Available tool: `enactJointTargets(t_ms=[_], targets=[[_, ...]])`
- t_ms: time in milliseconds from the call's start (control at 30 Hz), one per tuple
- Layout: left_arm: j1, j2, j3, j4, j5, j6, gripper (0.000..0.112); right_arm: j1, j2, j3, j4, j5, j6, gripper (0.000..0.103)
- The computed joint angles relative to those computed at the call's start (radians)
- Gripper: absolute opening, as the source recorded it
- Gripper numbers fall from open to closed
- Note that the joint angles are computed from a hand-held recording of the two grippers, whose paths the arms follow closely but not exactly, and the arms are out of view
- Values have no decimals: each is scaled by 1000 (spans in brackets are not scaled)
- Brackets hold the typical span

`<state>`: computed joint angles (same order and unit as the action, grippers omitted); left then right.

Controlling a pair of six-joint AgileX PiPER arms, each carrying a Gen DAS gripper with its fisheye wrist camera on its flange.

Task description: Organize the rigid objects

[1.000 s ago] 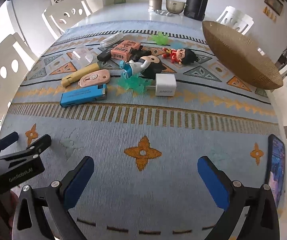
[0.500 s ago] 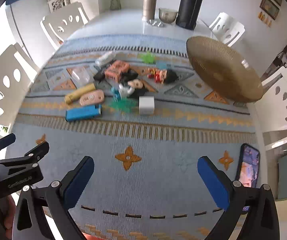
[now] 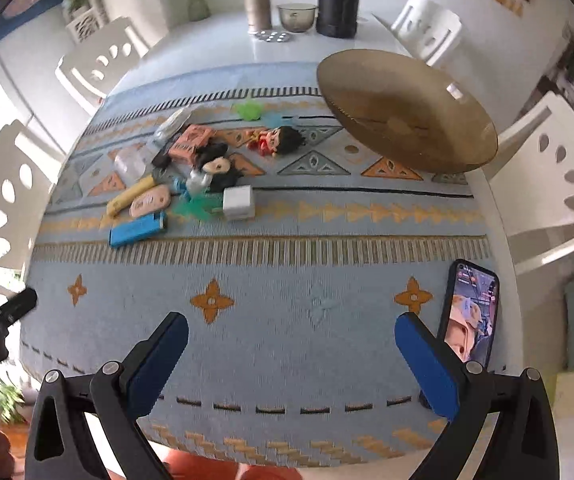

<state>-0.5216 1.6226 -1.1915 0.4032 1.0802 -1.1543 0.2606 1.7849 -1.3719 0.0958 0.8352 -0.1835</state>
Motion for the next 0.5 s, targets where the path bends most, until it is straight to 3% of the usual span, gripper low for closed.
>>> enactJointTargets(t_ms=[233,367,500], targets=[[144,62,-124,-35,-65,185,102,54,93,-224,-48,84,77,103],[223,89,-177,-69,-110,310,102,58,216,-423,-26,190,111,103],[295,138,-190,-135,-160,432,102,68,275,-471,-52,197,135,103]])
